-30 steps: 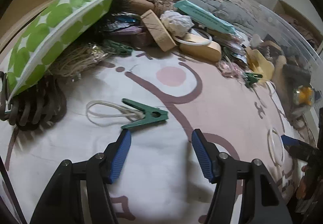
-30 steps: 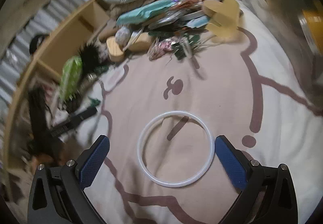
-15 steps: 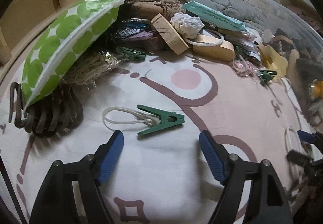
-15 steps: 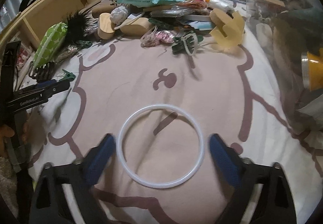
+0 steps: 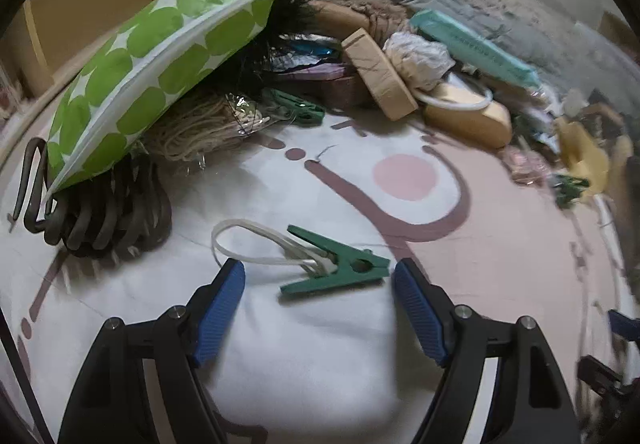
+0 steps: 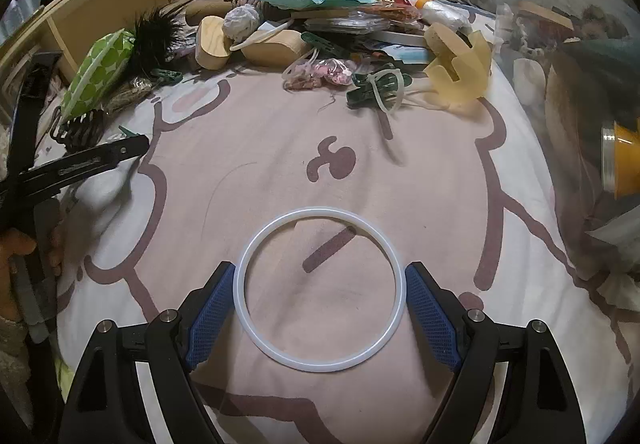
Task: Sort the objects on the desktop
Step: 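Close the right tool on the white plastic ring, then close the left tool on the green clothespin while the right tool holds the ring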
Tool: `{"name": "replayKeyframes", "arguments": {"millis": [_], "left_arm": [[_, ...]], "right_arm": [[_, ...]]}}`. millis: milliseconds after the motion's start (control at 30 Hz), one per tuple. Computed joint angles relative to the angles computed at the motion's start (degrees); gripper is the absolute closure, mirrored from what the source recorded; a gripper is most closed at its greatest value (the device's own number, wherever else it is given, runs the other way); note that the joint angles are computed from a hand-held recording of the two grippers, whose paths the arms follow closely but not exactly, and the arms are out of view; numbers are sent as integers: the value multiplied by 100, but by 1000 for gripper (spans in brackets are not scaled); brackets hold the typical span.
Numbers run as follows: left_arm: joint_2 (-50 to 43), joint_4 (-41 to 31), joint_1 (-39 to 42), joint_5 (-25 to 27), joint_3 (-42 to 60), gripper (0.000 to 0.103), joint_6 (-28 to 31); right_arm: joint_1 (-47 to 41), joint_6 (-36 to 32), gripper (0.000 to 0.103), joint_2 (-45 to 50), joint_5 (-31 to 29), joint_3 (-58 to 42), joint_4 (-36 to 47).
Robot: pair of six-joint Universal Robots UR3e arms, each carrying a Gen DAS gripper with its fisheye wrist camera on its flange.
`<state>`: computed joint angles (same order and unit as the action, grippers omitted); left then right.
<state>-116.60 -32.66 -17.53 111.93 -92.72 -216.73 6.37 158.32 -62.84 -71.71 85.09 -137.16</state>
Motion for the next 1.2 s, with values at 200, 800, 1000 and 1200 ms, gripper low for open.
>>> {"name": "replayKeyframes", "arguments": {"millis": [200, 800, 1000, 1200], "left_arm": [[228, -98, 40, -23, -204, 25, 82], [743, 36, 73, -115, -811, 47, 7], [790, 487, 141, -489, -948, 50, 342], [703, 884, 176, -1135, -882, 50, 741]], "right_arm": [[-31, -12, 18, -7, 54, 8, 21], [-121, 137, 18, -172, -9, 213, -26], [-49, 86, 18, -98, -163, 154, -50], [-105, 91, 18, -55, -49, 115, -33]]}}
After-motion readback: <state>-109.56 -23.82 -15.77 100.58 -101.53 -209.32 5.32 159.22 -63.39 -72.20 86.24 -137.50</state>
